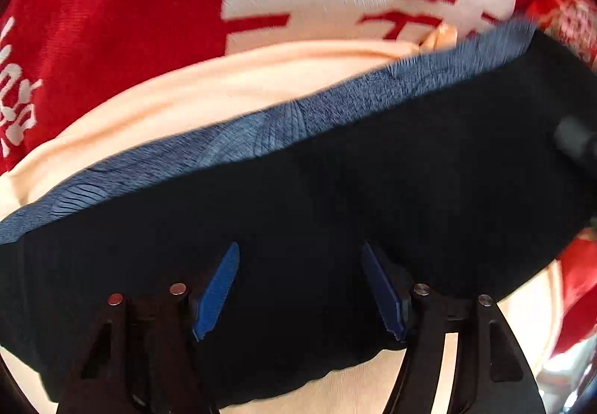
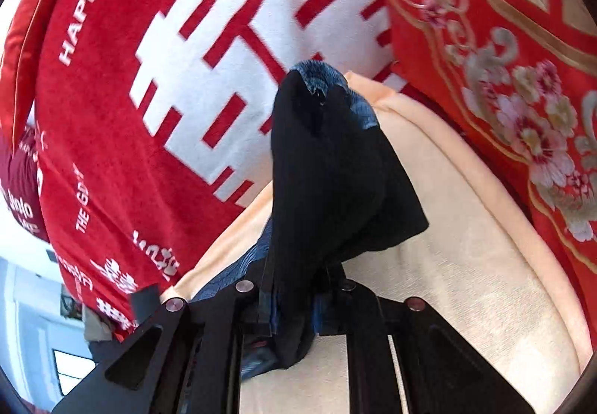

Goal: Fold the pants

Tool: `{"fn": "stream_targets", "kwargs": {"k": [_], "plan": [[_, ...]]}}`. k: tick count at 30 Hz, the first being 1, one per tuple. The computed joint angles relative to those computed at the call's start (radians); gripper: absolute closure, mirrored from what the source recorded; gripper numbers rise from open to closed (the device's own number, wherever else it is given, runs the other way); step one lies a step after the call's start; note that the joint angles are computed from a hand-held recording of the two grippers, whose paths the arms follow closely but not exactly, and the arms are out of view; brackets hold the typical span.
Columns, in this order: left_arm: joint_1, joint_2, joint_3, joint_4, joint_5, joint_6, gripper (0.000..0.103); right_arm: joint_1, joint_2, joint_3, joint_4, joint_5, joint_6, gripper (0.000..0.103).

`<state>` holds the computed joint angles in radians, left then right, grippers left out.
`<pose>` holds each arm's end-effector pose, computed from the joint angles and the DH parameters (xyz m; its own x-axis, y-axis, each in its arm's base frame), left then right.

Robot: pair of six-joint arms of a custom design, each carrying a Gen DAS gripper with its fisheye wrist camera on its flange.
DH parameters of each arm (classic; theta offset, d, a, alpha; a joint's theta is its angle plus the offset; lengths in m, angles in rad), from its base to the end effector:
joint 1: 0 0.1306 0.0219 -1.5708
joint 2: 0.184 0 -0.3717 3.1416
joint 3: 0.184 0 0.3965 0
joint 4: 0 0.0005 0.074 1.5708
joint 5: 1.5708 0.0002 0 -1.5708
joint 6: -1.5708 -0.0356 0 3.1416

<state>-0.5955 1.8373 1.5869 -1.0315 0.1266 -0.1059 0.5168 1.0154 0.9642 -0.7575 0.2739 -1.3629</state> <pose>0.4929 -0.3400 0.2621 -0.7271 0.6193 -0.2961 0.6668 0.7397 -0.0903 0.3159 0.1679 0.3782 -0.4364 0.8355 -0.3340 0.5507 0.5415 0.6352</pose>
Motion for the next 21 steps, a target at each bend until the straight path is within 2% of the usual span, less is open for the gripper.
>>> {"fn": "stream_targets", "kwargs": {"k": [1,2,9,12,13,14,16,21], "plan": [[-0.004,-0.016,-0.031,0.046,-0.006,-0.008,0.034,0.006,0.024,0.025,-0.012,-0.001,0.012,0.089],[-0.002,-0.021,-0.039,0.055,-0.002,-0.007,0.034,0.014,0.044,0.049,-0.027,0.009,0.027,0.089],[0.032,-0.011,-0.023,0.031,0.096,-0.051,0.031,0.056,0.152,0.201,-0.142,0.040,0.115,0.089],[0.062,-0.003,0.006,-0.021,0.156,-0.059,0.030,0.088,0.221,0.297,-0.212,0.068,0.173,0.089],[0.077,-0.001,0.016,-0.042,0.175,-0.053,0.024,0.102,0.253,0.339,-0.241,0.083,0.197,0.089],[0.095,-0.001,0.022,-0.055,0.186,-0.048,0.010,0.112,0.281,0.374,-0.265,0.094,0.215,0.089],[0.144,-0.021,0.012,-0.052,0.205,-0.049,0.008,0.136,0.351,0.453,-0.318,0.114,0.254,0.089],[0.273,-0.035,0.029,-0.084,0.151,-0.136,0.008,0.182,0.544,0.640,-0.388,0.110,0.331,0.087]]}}
